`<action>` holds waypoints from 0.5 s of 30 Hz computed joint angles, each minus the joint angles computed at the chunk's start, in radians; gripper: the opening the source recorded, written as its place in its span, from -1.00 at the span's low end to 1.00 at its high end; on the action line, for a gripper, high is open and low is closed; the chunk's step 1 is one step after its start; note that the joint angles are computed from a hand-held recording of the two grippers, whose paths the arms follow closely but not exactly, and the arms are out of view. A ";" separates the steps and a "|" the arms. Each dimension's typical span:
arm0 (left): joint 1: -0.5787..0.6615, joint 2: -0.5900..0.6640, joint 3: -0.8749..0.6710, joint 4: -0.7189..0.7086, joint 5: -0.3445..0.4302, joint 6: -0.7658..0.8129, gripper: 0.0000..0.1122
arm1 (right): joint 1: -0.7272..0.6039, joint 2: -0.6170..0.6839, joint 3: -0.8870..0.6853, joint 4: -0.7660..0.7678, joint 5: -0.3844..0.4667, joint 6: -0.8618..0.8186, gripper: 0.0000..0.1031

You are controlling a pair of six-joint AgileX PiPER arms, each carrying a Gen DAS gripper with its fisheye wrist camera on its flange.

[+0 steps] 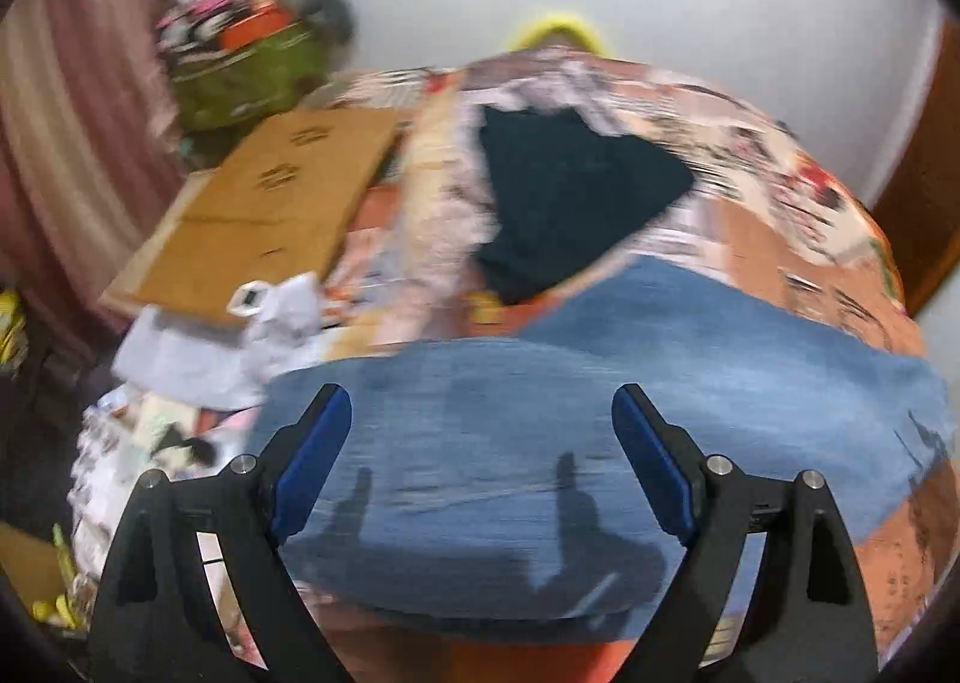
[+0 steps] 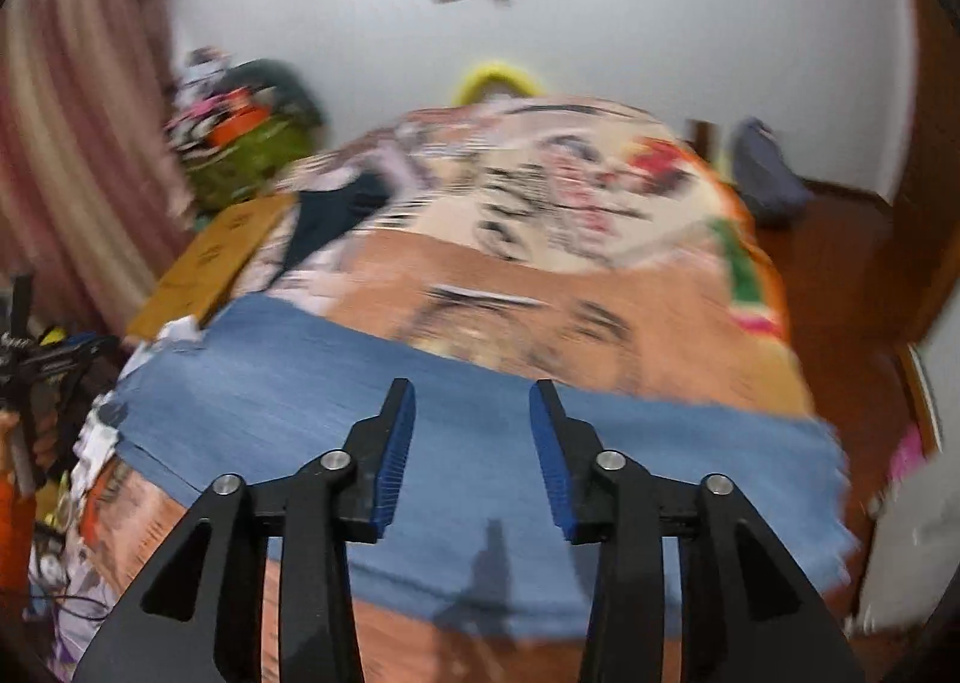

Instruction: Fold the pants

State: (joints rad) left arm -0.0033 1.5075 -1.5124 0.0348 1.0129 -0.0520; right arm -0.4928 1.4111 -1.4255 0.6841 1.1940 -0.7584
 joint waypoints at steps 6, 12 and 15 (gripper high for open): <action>0.277 0.108 -0.038 -0.101 0.014 0.128 0.59 | 0.314 0.118 -0.077 -0.072 -0.096 0.105 -0.21; 0.398 0.247 -0.061 -0.137 0.008 0.158 0.59 | 0.543 0.338 -0.272 -0.143 -0.125 0.170 -0.20; 0.446 0.335 -0.111 -0.225 0.051 0.198 0.59 | 0.607 0.486 -0.447 -0.176 -0.062 0.229 -0.20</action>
State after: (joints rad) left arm 0.4423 1.8425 -1.6230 -0.1905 1.0640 0.1457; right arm 0.1142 1.8974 -1.8724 0.5077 1.1322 -0.5298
